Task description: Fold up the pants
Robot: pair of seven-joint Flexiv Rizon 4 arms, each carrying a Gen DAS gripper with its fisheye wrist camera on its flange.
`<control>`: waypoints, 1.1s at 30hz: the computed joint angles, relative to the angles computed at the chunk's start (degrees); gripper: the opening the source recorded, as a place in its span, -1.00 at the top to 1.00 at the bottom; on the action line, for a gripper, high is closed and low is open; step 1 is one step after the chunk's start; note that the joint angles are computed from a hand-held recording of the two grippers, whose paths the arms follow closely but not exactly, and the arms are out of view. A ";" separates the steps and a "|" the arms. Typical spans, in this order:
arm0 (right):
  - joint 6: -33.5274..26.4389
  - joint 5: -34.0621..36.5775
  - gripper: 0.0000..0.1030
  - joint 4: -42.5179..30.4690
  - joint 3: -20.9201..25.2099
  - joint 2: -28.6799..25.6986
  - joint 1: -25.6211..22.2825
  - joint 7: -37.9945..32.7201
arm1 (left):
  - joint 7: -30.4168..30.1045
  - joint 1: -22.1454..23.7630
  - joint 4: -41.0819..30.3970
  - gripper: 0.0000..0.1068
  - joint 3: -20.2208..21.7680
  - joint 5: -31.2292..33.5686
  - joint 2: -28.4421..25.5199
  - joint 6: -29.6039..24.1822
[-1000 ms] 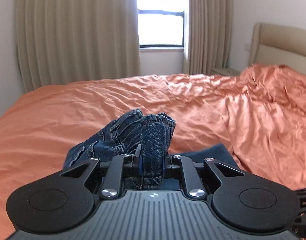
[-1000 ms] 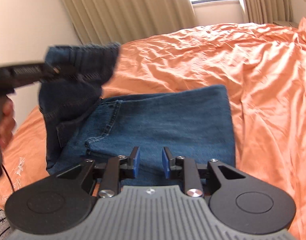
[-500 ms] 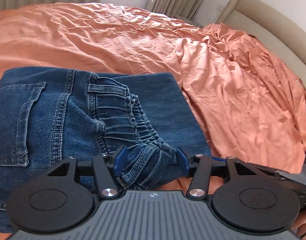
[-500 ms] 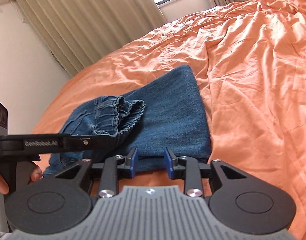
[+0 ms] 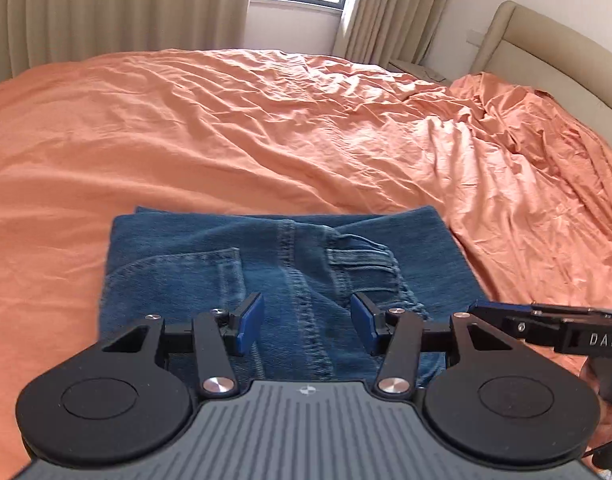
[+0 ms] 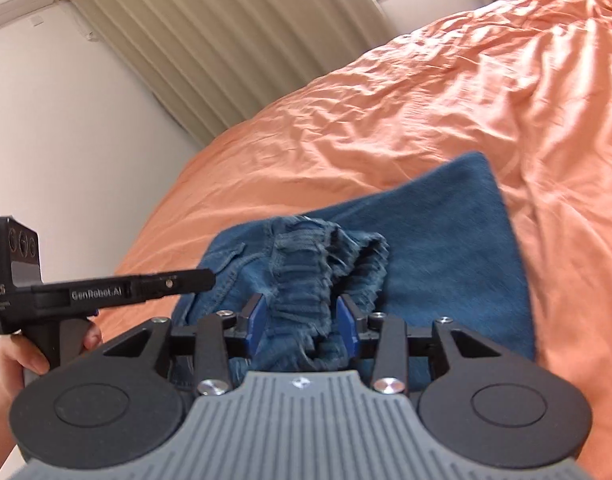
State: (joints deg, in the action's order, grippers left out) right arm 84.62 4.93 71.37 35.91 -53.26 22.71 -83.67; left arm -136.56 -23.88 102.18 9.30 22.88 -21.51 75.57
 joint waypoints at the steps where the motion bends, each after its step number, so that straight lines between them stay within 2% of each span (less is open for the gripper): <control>1: -1.42 -0.43 0.30 -3.24 0.87 -2.12 0.25 -0.16 | -0.24 0.14 0.39 -0.10 0.55 0.40 0.29 0.12; 2: -2.84 -0.25 0.31 -6.31 1.44 -4.02 0.62 0.01 | -0.58 0.51 1.02 -0.10 0.96 0.63 0.63 0.61; 5: -8.38 0.62 0.31 -15.34 -0.61 -8.61 3.55 1.98 | -2.51 1.71 3.36 -0.10 1.89 0.71 1.52 3.04; 8: -13.31 2.15 0.36 -21.27 -1.60 -11.68 5.24 2.61 | -2.58 3.06 5.81 -0.10 2.21 0.04 2.31 4.72; 9: -14.32 3.68 0.74 -22.46 -0.04 -12.51 4.73 1.55 | -2.70 3.20 6.41 -0.09 2.54 0.13 2.49 5.04; 12: -8.98 7.28 0.94 -19.21 1.68 -10.79 3.59 -5.01 | -2.57 3.86 8.13 -0.04 3.08 0.14 2.75 6.80; 13: -7.14 8.68 0.96 -17.74 -0.04 -9.22 4.18 -6.65 | -2.89 3.76 8.44 -0.02 3.55 0.24 2.68 7.27; 15: -4.12 7.12 0.96 -14.78 -5.56 -6.75 6.16 -3.56 | -3.15 3.98 9.10 0.00 4.00 -0.19 2.39 8.34; 18: -7.50 6.50 0.97 -15.30 -8.99 -6.92 7.11 1.61 | -2.78 4.23 9.74 0.01 4.10 -1.86 1.36 9.93; 20: -9.65 6.68 0.95 -16.12 -9.32 -7.69 7.18 3.98 | -2.43 3.61 9.72 0.03 4.73 -2.77 0.43 10.33; 21: -10.71 7.51 0.87 -16.67 -8.45 -8.04 6.69 4.87 | -2.07 3.38 9.78 0.03 4.93 -3.25 0.12 10.57; 22: -10.92 8.60 0.66 -16.92 -7.52 -8.26 6.15 5.20 | -1.57 3.22 9.96 0.03 5.10 -3.74 0.02 10.80; 23: -10.99 9.41 0.56 -16.99 -7.43 -8.30 5.95 5.84 | -1.05 3.10 10.15 0.03 5.20 -4.23 -0.04 11.16; 24: -11.51 9.75 0.32 -17.12 -7.83 -8.24 5.96 6.58 | -0.34 3.20 10.41 0.03 5.10 -4.85 -0.02 11.63; 25: -11.84 10.40 0.26 -16.95 -7.33 -8.22 5.46 6.42 | 0.28 3.14 10.60 0.03 5.18 -5.43 0.02 11.96; 28: -14.83 13.50 0.27 -20.03 -4.05 -10.13 3.91 4.92 | 1.70 2.67 11.30 0.03 5.82 -7.01 0.01 13.50; 32: -18.19 18.19 0.27 -25.94 -2.16 -13.49 4.20 3.77 | 3.10 1.92 12.21 0.03 6.72 -9.77 0.04 14.79; 33: -18.84 19.38 0.41 -27.11 -2.14 -14.00 4.46 4.33 | 3.28 1.55 12.40 0.03 7.13 -10.45 0.20 14.73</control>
